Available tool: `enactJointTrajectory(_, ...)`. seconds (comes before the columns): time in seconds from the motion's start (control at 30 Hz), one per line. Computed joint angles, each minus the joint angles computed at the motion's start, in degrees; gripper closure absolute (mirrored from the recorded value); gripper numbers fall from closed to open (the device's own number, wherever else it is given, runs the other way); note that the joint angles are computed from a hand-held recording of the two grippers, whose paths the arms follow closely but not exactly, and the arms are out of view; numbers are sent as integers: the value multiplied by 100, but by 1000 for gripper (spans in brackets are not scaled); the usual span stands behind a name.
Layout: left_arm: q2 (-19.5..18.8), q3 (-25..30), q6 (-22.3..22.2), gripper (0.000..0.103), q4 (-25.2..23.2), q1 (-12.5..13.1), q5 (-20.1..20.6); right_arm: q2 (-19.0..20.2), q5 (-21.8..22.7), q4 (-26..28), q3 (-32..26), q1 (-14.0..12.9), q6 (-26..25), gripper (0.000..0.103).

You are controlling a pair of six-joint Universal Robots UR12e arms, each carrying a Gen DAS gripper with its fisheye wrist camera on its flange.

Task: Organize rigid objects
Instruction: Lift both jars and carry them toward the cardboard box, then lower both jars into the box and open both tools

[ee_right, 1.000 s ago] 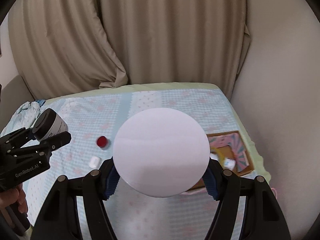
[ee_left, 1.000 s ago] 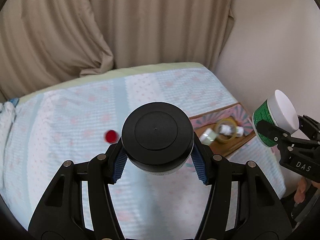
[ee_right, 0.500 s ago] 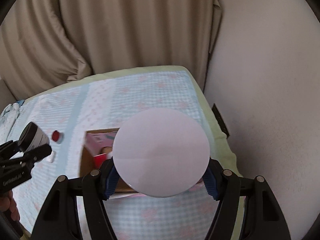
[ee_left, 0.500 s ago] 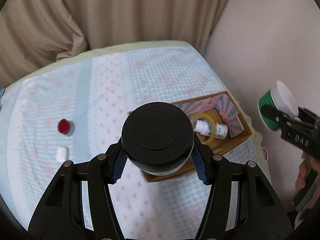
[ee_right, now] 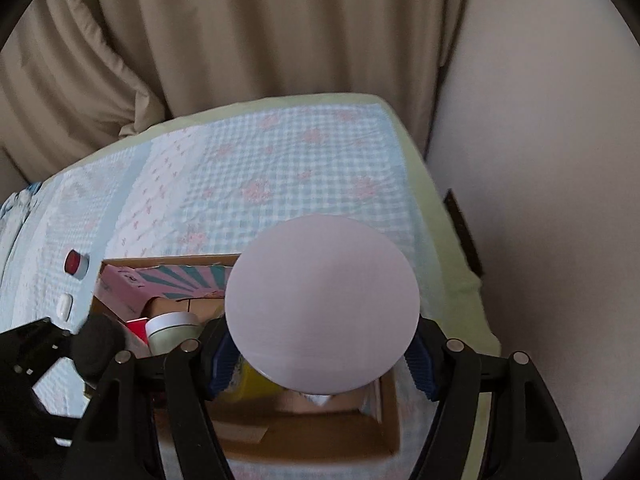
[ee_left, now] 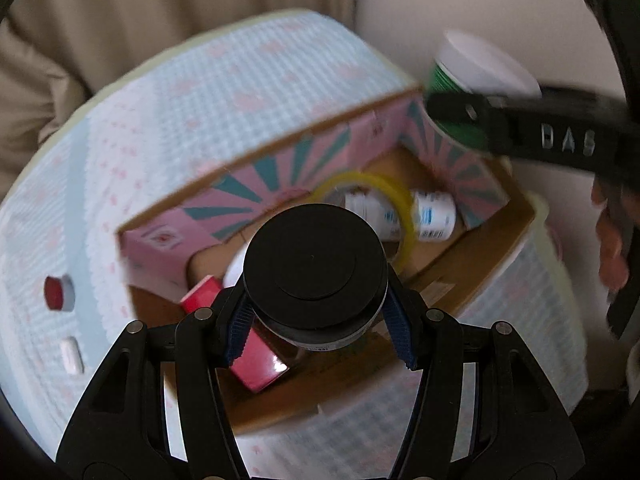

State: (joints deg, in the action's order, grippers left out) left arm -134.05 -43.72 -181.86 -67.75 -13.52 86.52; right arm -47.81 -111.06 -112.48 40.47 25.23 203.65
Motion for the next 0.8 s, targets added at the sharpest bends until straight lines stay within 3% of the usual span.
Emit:
enactJointTrajectory(0.23,-447,755,77,49,-1019,-13,84,34,523,-129,186,-139,-172,37)
enactJointTrajectory(0.5,-627,1089,306,48,-1371,-66,253,171,514,31,19,-167,-196,36)
enactJointTrajectory(0.53,-618,1091,268,33,-1369,-68,284,197,469,81,-35,-162,-181,31)
enactJointTrajectory(0.57,-589,1047,257,14,-1287,-69,301,172,565,-22,6,-173,-208,13)
enactJointTrajectory(0.6,-479,854,249,1,-1017,-69,316,156,884,-44,21,-222,-207,4)
enactJointTrajectory(0.67,-406,756,287,0,-926,-72,352,58,1229,-312,197,-264,-123,0)
enactJointTrajectory(0.8,-305,620,294,0,-924,-66,365,-11,876,-300,300,-198,-169,0)
